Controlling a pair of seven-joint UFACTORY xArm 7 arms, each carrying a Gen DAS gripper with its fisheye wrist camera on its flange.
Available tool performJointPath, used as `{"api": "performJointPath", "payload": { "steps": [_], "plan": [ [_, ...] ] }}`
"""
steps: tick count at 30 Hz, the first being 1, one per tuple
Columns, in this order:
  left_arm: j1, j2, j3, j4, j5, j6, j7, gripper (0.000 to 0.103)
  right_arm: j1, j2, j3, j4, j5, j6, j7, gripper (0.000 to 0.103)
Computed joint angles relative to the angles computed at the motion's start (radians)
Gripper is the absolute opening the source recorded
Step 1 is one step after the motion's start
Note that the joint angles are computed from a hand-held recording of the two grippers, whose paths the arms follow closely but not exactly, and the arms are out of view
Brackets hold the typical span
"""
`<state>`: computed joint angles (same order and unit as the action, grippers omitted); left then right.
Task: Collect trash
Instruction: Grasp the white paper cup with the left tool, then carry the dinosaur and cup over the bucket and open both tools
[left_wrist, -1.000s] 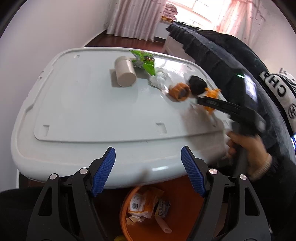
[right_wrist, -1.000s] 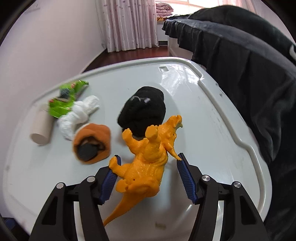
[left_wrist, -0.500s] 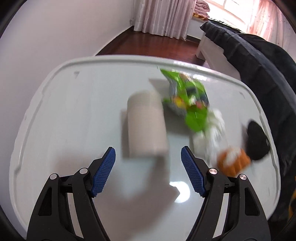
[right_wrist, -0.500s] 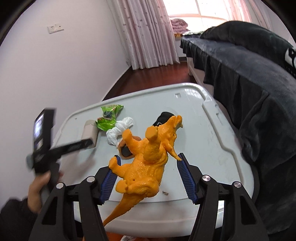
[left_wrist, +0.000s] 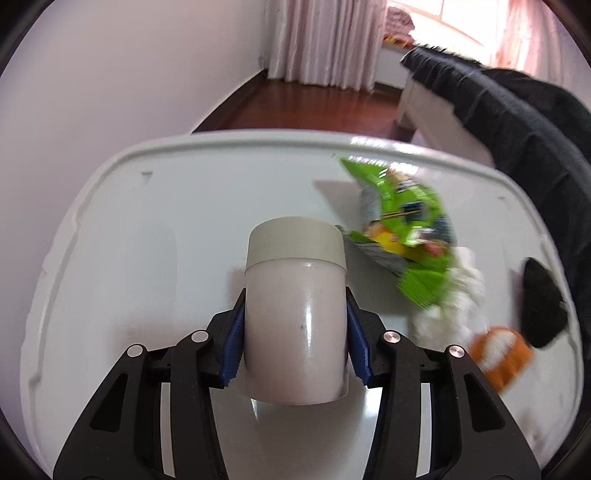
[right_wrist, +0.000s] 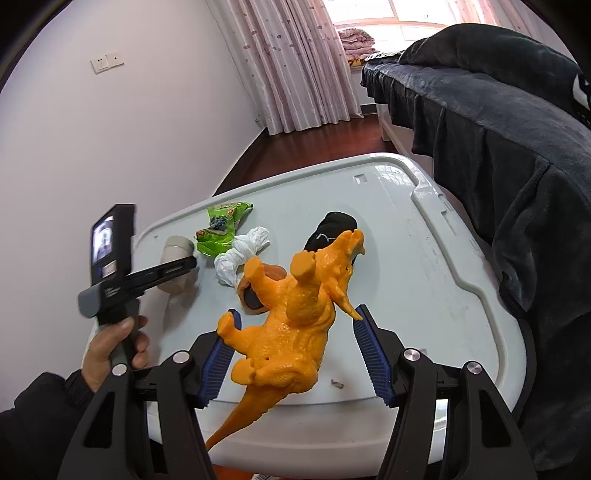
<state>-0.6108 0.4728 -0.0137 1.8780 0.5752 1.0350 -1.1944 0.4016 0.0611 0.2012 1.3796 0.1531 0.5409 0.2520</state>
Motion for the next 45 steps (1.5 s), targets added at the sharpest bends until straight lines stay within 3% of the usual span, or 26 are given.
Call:
{"api": "performJointPath", "payload": {
  "steps": [4, 10, 16, 25, 30, 37, 45],
  "plan": [
    [-0.042, -0.119, -0.019, -0.101, 0.080, -0.024, -0.051, 0.046, 0.006, -0.015, 0.006, -0.003, 0.005, -0.018, -0.015, 0.062],
    [-0.112, -0.200, -0.090, -0.086, 0.175, 0.107, -0.082, 0.046, 0.016, -0.081, 0.012, -0.027, 0.046, -0.018, -0.059, 0.062],
    [-0.180, -0.261, -0.162, -0.098, 0.198, 0.238, -0.132, 0.046, 0.033, -0.214, 0.005, -0.100, 0.096, 0.021, -0.109, 0.062],
    [-0.249, -0.318, -0.265, -0.176, 0.198, 0.313, -0.213, 0.046, 0.102, -0.448, 0.001, -0.269, 0.164, 0.115, -0.184, 0.062],
    [-0.248, -0.356, -0.293, -0.269, 0.136, 0.262, -0.265, 0.046, 0.130, -0.523, 0.012, -0.348, 0.165, 0.170, -0.196, 0.062],
    [-0.224, -0.363, -0.312, -0.355, -0.006, 0.184, -0.248, 0.046, 0.148, -0.527, 0.001, -0.402, 0.197, 0.234, -0.198, 0.062],
    [-0.208, -0.365, -0.315, -0.382, -0.061, 0.160, -0.235, 0.046, 0.152, -0.514, 0.001, -0.416, 0.229, 0.260, -0.208, 0.062]
  ]
}}
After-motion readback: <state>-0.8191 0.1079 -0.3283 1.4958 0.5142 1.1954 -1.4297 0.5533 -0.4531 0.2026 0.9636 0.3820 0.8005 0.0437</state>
